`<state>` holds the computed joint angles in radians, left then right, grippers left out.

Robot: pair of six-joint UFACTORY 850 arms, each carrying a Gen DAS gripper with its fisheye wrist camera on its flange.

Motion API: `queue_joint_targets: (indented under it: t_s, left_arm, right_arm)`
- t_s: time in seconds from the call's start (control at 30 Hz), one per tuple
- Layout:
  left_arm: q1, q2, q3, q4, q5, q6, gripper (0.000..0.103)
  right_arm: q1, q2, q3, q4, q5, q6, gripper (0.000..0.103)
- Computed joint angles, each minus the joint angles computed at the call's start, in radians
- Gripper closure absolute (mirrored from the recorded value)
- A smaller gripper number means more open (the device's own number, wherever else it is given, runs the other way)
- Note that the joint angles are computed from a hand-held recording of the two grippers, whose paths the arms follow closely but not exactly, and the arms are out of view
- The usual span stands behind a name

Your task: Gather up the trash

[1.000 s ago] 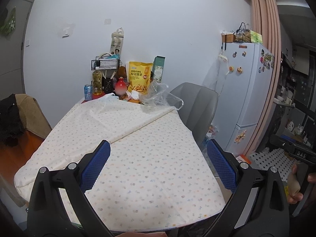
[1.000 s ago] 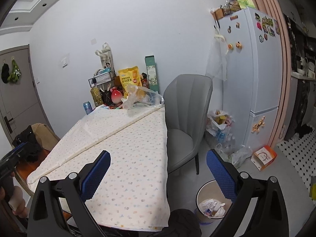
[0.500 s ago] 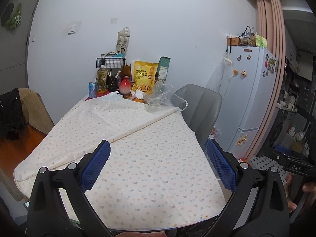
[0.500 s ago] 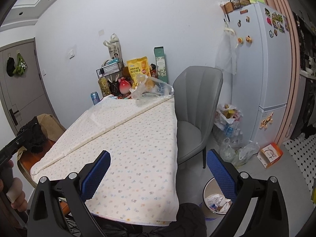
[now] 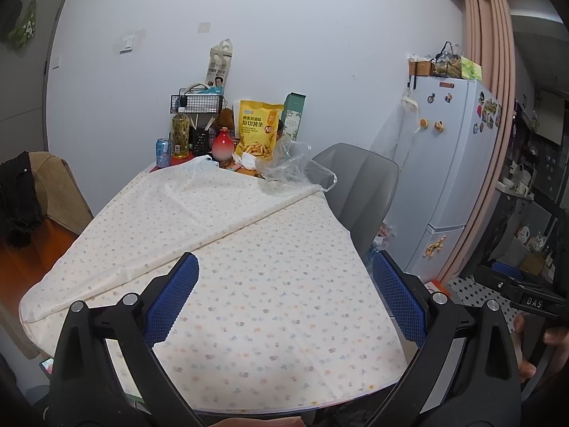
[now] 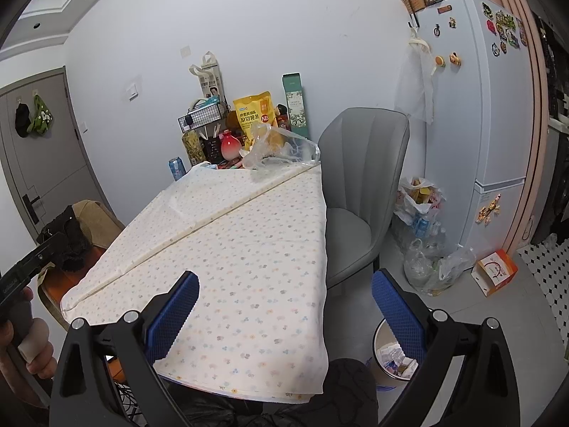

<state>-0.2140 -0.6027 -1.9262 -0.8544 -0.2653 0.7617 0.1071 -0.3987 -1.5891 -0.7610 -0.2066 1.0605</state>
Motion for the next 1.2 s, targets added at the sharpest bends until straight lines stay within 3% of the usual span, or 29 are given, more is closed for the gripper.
queue_joint_targets:
  t_s: [1.2]
  left_arm:
    - [-0.007,0.003,0.007,0.016,0.004,-0.015,0.006]
  right_arm:
    - [-0.003,0.0,0.008,0.043,0.015,-0.051,0.008]
